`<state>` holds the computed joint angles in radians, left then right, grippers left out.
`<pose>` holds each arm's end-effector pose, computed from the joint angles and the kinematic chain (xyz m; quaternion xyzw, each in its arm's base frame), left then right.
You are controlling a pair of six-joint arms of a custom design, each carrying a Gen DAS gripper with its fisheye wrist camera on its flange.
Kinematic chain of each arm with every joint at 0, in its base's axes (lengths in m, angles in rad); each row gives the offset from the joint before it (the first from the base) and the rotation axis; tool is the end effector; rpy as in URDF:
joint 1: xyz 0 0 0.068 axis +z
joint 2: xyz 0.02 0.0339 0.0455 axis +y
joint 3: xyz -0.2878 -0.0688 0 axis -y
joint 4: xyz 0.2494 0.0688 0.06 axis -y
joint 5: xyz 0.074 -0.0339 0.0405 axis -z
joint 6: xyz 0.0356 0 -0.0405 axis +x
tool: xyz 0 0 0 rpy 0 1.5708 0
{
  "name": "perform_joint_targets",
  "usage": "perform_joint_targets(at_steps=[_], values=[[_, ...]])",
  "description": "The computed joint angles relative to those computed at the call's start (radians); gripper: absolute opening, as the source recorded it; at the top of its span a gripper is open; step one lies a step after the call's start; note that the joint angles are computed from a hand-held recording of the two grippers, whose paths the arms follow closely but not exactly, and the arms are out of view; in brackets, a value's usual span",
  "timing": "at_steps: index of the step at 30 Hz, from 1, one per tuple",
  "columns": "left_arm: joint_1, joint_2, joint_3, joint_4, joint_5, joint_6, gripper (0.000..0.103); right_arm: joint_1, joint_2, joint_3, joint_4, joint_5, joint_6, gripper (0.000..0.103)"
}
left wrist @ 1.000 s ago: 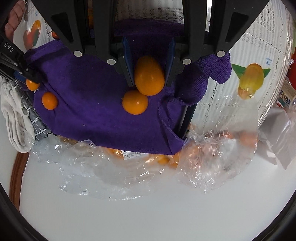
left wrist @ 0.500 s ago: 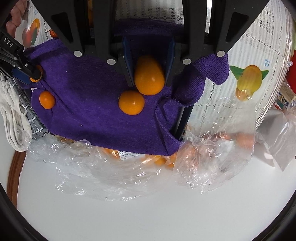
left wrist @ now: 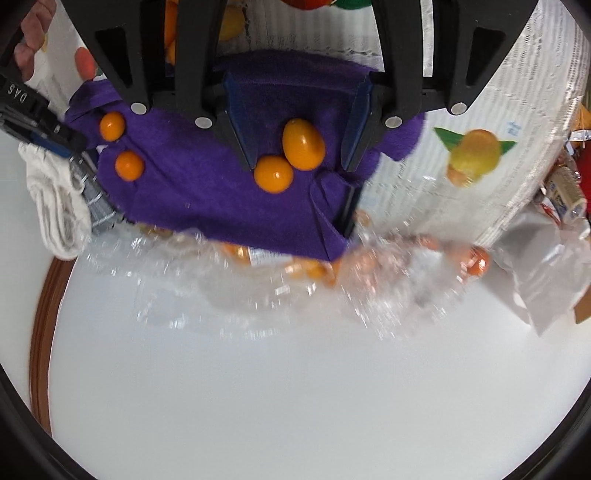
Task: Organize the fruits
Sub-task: 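Open the left tool on the towel while the right tool releases its orange, then grasp a large orange from the pile with the right tool while the left tool returns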
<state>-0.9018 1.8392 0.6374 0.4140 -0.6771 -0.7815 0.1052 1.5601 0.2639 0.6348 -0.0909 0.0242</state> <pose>0.2122 -0.2325 0.1079 -0.0741 0.8779 -0.0639 0.4687 0.2271 0.0272 0.1103 -0.0563 0.8959 0.0691 0.4352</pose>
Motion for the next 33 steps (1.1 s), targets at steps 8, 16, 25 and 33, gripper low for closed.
perform_joint_targets(at_steps=[8, 16, 25, 33], values=[[-0.068, -0.107, -0.127, -0.068, -0.033, -0.137, 0.045, 0.119, -0.231, -0.092, -0.162, 0.087, 0.003, 0.055], [-0.151, -0.146, -0.205, -0.23, -0.071, -0.308, 0.045, 0.249, -0.284, -0.204, -0.147, 0.146, 0.055, 0.05], [-0.136, -0.191, -0.295, -0.243, -0.035, -0.421, 0.048, 0.458, -0.133, -0.199, -0.057, 0.208, 0.153, 0.051], [-0.137, -0.169, -0.266, -0.258, -0.026, -0.389, 0.048, 0.496, 0.119, -0.101, 0.011, 0.247, 0.148, 0.051]])
